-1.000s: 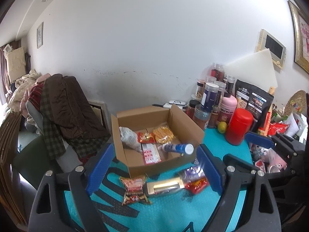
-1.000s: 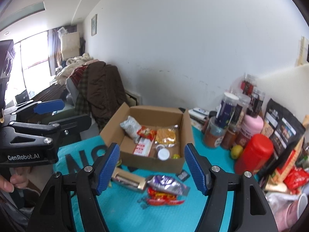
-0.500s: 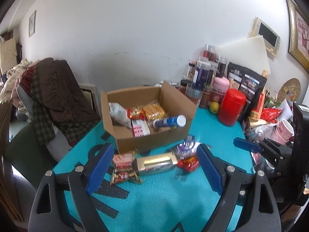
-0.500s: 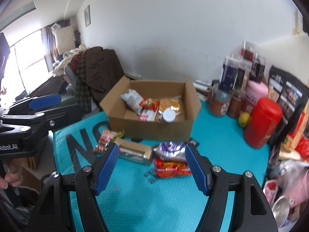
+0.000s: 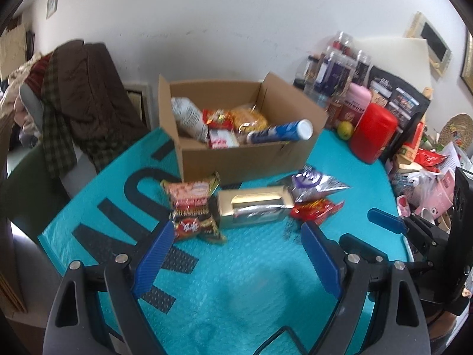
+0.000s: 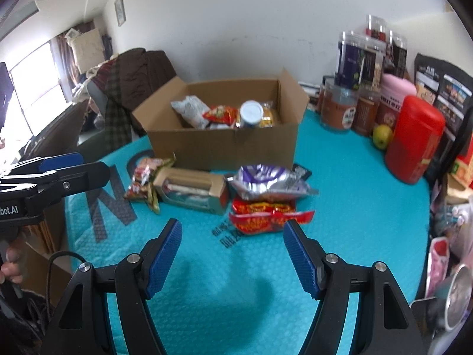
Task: Organize snacks
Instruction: 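Grasp the brown cereal bag with the left tool while the right tool grasps the red heart-print packet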
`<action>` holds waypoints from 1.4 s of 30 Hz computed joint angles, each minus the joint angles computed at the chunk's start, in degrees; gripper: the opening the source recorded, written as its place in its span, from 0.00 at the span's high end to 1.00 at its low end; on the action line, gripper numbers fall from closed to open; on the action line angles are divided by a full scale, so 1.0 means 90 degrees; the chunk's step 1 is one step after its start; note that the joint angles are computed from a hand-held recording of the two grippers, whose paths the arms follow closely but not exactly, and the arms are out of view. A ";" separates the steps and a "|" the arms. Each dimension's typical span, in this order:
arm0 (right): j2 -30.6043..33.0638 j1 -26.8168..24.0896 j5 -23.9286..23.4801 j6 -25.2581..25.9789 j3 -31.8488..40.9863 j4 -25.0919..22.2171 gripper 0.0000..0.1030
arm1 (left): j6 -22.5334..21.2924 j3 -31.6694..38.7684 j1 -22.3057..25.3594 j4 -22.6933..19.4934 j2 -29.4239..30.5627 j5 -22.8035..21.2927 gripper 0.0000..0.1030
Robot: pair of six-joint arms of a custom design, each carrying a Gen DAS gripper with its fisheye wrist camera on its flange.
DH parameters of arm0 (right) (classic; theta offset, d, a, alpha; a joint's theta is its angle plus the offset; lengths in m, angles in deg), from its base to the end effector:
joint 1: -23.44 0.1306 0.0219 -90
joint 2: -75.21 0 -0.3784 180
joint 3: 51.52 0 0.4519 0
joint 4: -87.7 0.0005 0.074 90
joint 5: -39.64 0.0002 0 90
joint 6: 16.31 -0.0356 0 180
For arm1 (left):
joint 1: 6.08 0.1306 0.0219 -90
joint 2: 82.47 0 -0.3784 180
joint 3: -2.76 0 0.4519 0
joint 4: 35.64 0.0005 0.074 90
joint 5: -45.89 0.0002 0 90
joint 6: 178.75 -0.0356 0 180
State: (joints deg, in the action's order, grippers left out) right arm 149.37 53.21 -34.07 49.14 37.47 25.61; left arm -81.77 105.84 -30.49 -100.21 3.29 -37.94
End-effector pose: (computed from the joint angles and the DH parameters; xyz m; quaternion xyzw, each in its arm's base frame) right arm 0.3774 0.2038 0.5307 0.0096 0.9232 0.0473 0.3812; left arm 0.4530 -0.2103 0.5620 0.1603 0.9162 -0.1467 0.3368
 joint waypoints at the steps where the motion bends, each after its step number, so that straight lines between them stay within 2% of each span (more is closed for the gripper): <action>1: 0.0021 -0.0030 -0.0046 -0.0011 -0.0021 0.0002 0.30 | 0.0030 -0.0016 0.0020 -0.0010 0.0029 0.0012 0.14; 7: 0.0154 -0.0209 -0.0231 -0.0076 -0.0129 0.0052 0.30 | 0.0240 -0.0026 0.0130 -0.0094 0.0292 -0.0052 0.14; 9: 0.0213 -0.0275 -0.0251 -0.0088 -0.0141 0.0043 0.25 | 0.0322 0.0008 0.0162 -0.0108 0.0411 -0.0140 0.14; 10: 0.0237 -0.0297 -0.0255 -0.0090 -0.0145 0.0055 0.18 | 0.0350 0.0033 0.0177 -0.0118 0.0477 -0.0187 0.14; 15: 0.0430 -0.0511 -0.0377 -0.0002 -0.0087 -0.0007 0.13 | 0.0411 0.0204 0.0214 -0.0205 0.0829 -0.0355 0.14; 17: 0.0494 -0.0590 -0.0405 0.0012 -0.0072 0.0000 0.06 | 0.0403 0.0255 0.0205 -0.0225 0.0943 -0.0501 0.14; 20: 0.0611 -0.0679 -0.0456 0.0080 -0.0033 -0.0023 0.00 | 0.0404 0.0355 0.0224 -0.0253 0.1117 -0.0619 0.14; 25: 0.0880 -0.0773 -0.0436 0.0214 0.0101 -0.0051 0.00 | 0.0359 0.0431 0.0273 -0.0187 0.1259 -0.0684 0.14; 29: 0.1049 -0.0822 -0.0338 0.0341 0.0191 -0.0030 0.00 | 0.0248 0.0484 0.0347 -0.0164 0.1383 -0.0392 0.14; 31: 0.1054 -0.0848 -0.0411 0.0371 0.0174 0.0066 0.00 | 0.0195 0.0515 0.0396 -0.0232 0.1474 -0.0085 0.22; 32: 0.1047 -0.0858 -0.0410 0.0378 0.0158 0.0124 0.01 | 0.0193 0.0525 0.0419 -0.0282 0.1510 0.0068 0.35; 33: 0.1057 -0.0876 -0.0408 0.0391 0.0164 0.0153 0.02 | 0.0187 0.0503 0.0420 -0.0295 0.1516 0.0119 0.37; 35: 0.1019 -0.0884 -0.0407 0.0436 0.0120 0.0258 0.12 | 0.0034 0.0415 0.0365 -0.0202 0.1438 -0.0001 0.44; 42: 0.0950 -0.0828 -0.0364 0.0541 0.0070 0.0189 0.19 | 0.0052 0.0227 0.0321 -0.0301 0.1224 0.0084 0.46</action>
